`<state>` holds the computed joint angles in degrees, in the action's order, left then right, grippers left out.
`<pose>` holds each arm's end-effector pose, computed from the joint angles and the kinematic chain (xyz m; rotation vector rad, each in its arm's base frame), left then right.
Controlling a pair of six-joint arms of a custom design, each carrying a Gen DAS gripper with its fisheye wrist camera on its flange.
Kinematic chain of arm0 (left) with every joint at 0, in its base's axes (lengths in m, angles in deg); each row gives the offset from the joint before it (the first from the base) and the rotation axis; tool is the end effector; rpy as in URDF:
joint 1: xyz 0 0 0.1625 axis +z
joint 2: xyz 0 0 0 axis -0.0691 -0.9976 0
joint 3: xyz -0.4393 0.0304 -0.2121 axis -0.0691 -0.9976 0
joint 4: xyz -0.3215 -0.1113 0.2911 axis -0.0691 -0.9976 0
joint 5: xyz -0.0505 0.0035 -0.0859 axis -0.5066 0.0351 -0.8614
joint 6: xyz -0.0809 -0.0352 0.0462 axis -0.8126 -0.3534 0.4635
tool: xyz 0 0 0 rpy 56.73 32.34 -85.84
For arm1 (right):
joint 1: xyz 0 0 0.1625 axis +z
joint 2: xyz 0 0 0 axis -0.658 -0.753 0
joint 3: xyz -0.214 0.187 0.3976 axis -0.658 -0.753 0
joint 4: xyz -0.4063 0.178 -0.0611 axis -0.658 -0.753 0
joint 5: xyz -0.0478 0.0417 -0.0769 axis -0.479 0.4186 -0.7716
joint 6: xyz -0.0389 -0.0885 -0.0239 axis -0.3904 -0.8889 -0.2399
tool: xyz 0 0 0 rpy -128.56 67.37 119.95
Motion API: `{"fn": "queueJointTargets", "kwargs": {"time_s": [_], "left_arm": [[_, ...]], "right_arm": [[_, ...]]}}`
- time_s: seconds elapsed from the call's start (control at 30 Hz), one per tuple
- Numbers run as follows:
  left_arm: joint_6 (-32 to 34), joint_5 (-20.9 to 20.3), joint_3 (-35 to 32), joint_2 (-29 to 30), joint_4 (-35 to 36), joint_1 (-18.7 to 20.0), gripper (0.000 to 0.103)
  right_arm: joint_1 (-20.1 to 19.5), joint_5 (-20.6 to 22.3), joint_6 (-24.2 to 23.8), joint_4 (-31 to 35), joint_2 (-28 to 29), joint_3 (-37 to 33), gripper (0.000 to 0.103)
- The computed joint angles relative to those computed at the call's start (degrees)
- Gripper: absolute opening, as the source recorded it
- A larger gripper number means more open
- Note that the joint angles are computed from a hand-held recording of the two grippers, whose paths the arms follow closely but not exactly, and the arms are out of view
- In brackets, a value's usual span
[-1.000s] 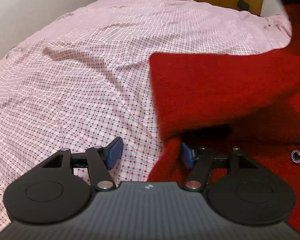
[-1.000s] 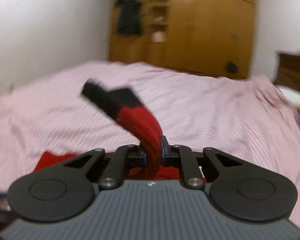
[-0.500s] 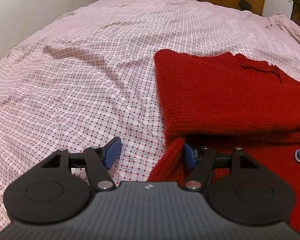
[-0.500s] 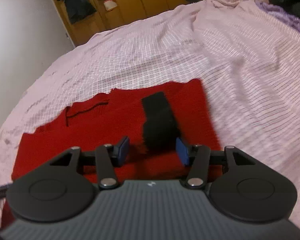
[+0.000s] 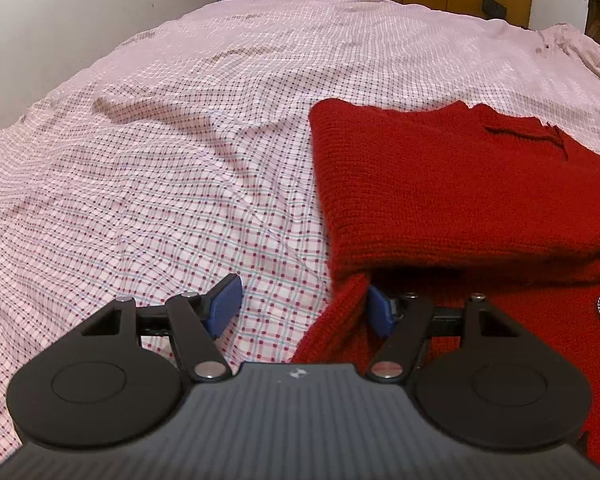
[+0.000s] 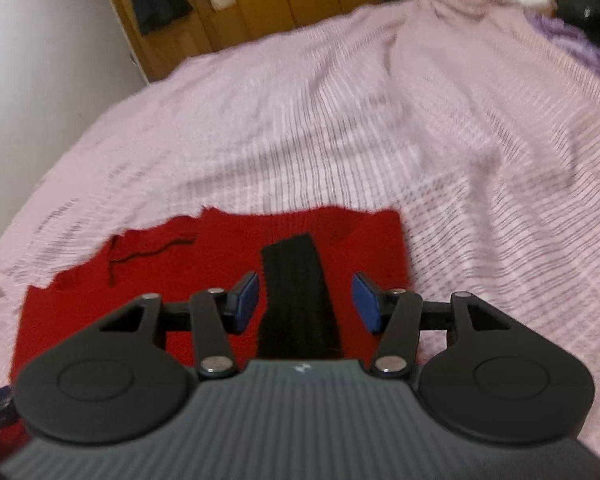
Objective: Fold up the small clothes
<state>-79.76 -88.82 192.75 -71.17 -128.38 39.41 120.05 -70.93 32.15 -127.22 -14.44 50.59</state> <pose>-0.2414 -0.4480 -0.0111 -0.2104 1.9256 -1.0224 0.0059 -0.6351 0.3088 0.6067 -2.5967 0.8644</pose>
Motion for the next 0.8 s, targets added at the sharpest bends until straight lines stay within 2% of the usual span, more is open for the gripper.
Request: {"fn": "queueJointTargets", "kwargs": {"time_s": [0.07,0.13,0.17,0.23,0.27,0.33,0.4,0.43,0.53,0.63,0.7,0.8], "left_arm": [[0.07,0.02,0.05,-0.03,-0.1,0.0,0.073],[0.01,0.01,0.02,-0.04,0.02,-0.02,0.073],[0.01,0.01,0.02,-0.04,0.02,-0.02,0.073],[0.09,0.11,0.05,-0.01,-0.01,-0.04,0.073],[0.62,0.41,0.12,0.1,-0.25,-0.05,0.073],[1.83,0.87,0.18,0.41,-1.03,0.05,0.076],[2.28,1.07,-0.03,0.74,-1.21,0.25,0.079],[2.06,1.08,-0.24,0.83,-0.6,0.28,0.079],[2.6,1.11,0.0,0.77,-1.23,0.26,0.079],[3.27,0.95,0.38,0.5,-2.18,0.21,0.079],[2.22,0.49,-0.06,0.27,-0.12,-0.2,0.079],[0.88,-0.64,-0.56,-0.04,2.35,-1.48,0.079]], "right_arm": [[0.25,0.44,-0.98,3.36,0.23,-0.47,0.015],[0.33,2.51,-3.9,1.57,-0.75,1.25,0.013],[0.21,3.82,-5.08,-0.56,-1.22,2.14,0.013],[-0.31,6.06,-4.43,-5.06,-2.05,3.53,0.013],[-0.42,5.83,-4.04,-7.19,-2.06,3.96,0.013],[-0.15,2.46,-5.32,-11.03,-0.77,4.09,0.013],[-0.13,-1.96,-4.95,-9.99,0.92,2.99,0.015],[-0.32,-2.92,-4.71,-9.85,1.68,2.67,0.02],[-1.04,-1.97,-5.52,-13.89,2.88,3.42,0.025],[-0.38,-2.57,-4.85,-13.58,1.95,3.8,0.03],[0.1,-2.58,-4.19,-12.36,0.25,4.5,0.036],[-0.42,0.2,-5.0,-11.62,-3.79,7.03,0.044]]}}
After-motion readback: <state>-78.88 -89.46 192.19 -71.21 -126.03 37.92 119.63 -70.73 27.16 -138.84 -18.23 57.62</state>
